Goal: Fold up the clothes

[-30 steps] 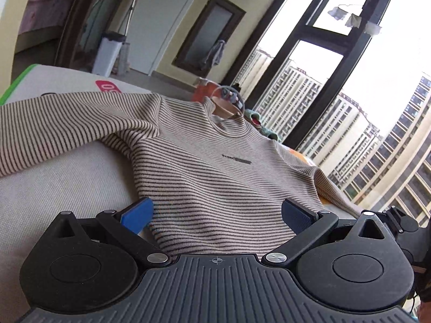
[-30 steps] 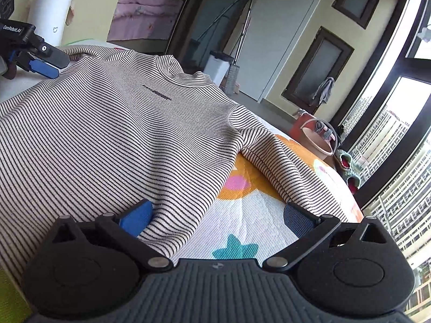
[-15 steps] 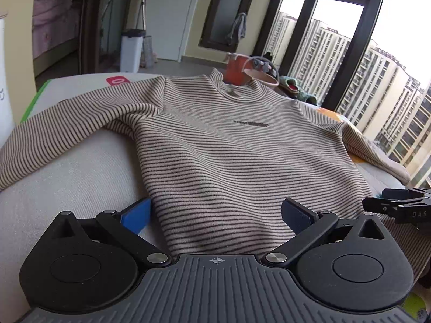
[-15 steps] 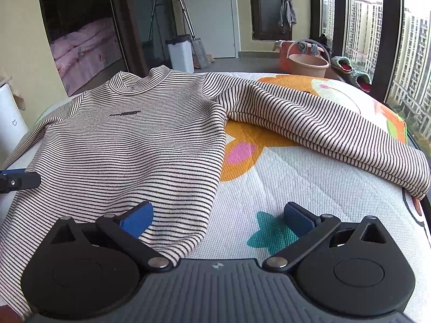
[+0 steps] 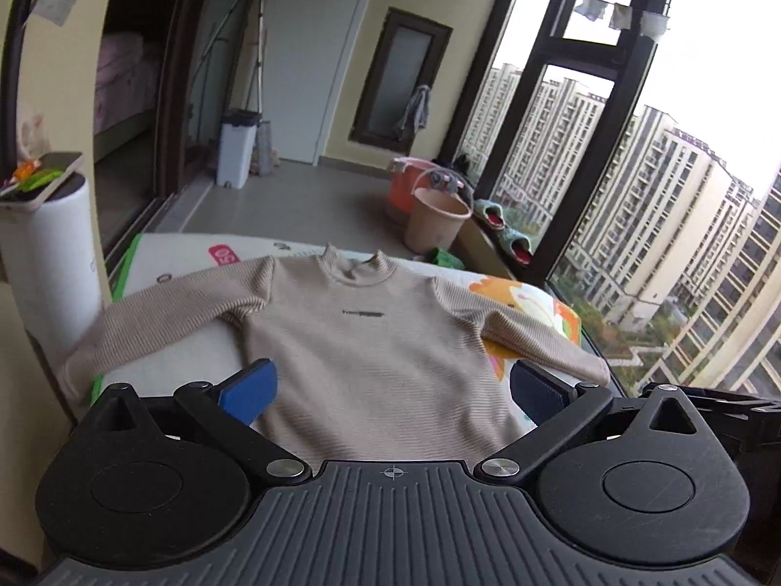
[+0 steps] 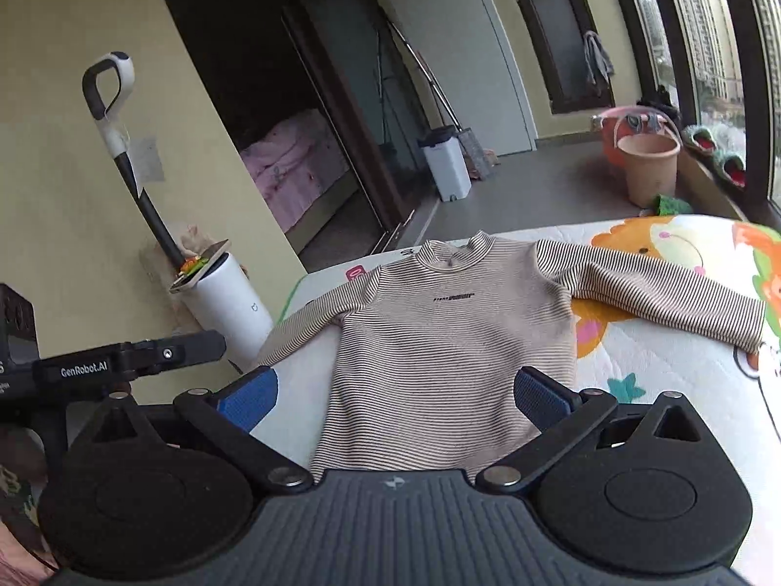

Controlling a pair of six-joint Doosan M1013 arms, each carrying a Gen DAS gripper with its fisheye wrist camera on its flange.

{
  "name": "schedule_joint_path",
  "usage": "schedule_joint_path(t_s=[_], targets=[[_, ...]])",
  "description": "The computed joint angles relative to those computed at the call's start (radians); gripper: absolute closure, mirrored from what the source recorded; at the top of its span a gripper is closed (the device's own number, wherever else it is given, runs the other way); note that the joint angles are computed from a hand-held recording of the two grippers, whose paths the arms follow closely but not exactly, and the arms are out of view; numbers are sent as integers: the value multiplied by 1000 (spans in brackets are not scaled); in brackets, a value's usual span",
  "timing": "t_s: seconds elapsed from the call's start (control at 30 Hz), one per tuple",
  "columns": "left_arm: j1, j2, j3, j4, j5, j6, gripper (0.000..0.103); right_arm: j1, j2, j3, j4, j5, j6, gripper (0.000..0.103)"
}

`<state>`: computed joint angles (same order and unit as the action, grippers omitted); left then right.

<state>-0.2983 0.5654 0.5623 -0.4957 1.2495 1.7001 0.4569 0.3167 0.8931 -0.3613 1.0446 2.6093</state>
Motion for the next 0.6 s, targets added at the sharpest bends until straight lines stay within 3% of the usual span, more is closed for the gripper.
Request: schedule_joint_path(t_s=[0.07,0.17,0.27,0.6], targets=[[-10,23,-60,56,101,-88,0,-12,0,-23,68,42,87,0],[-40,8,-54,164,133,-49,0,-13,10,-52,81,124,165,0],[-46,-2,-49,162,164,-10,0,-3,21,-82,67,200,182,0],[-50,-94,57,158,38,60,0,68,58,-209,-53,301,105,0]])
